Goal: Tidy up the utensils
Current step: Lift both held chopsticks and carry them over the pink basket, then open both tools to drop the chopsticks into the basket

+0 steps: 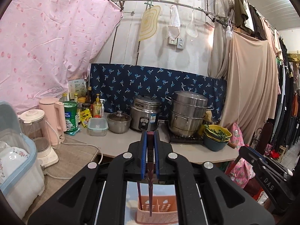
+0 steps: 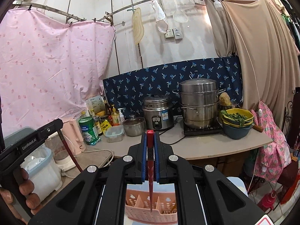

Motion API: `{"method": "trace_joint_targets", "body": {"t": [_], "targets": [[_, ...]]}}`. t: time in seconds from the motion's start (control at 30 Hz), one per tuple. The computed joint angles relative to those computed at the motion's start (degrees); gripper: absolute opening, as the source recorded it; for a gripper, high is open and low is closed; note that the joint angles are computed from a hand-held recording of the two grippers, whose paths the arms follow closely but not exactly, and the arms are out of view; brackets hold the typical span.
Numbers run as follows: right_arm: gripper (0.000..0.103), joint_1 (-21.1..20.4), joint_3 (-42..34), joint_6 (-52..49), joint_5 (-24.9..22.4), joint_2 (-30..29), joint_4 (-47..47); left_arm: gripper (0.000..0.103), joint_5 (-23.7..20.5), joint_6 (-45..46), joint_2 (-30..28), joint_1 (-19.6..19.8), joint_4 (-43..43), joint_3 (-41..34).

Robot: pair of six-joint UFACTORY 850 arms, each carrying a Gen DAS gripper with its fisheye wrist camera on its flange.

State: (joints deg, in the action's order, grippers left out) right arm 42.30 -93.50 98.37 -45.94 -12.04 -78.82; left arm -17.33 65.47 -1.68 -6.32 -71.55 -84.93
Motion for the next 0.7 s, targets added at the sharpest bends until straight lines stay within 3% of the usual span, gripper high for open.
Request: {"method": "trace_joint_targets", "body": {"t": [0.17, 0.57, 0.63, 0.7], "targets": [[0.007, -2.46, -2.61, -1.66, 2.94, -3.47, 2.8, 0.007, 0.94, -0.45, -4.04, -1.03, 0.9, -2.44], [0.008, -4.15, 1.93, -2.56, 5.58, -5.44, 7.55, 0.008, 1.0, -6.71, -8.63, -1.63, 8.25, 0.13], [0.012, -3.91, 2.75, -2.27, 5.31, -4.94, 7.47, 0.017, 1.19, -8.31, -8.46, -1.57, 9.9, 0.76], [0.015, -3.57, 3.61, -1.69, 4.72, -4.32, 6.92, 0.038, 2.18, -7.91, -7.59, -1.53, 9.47, 2.22]]}}
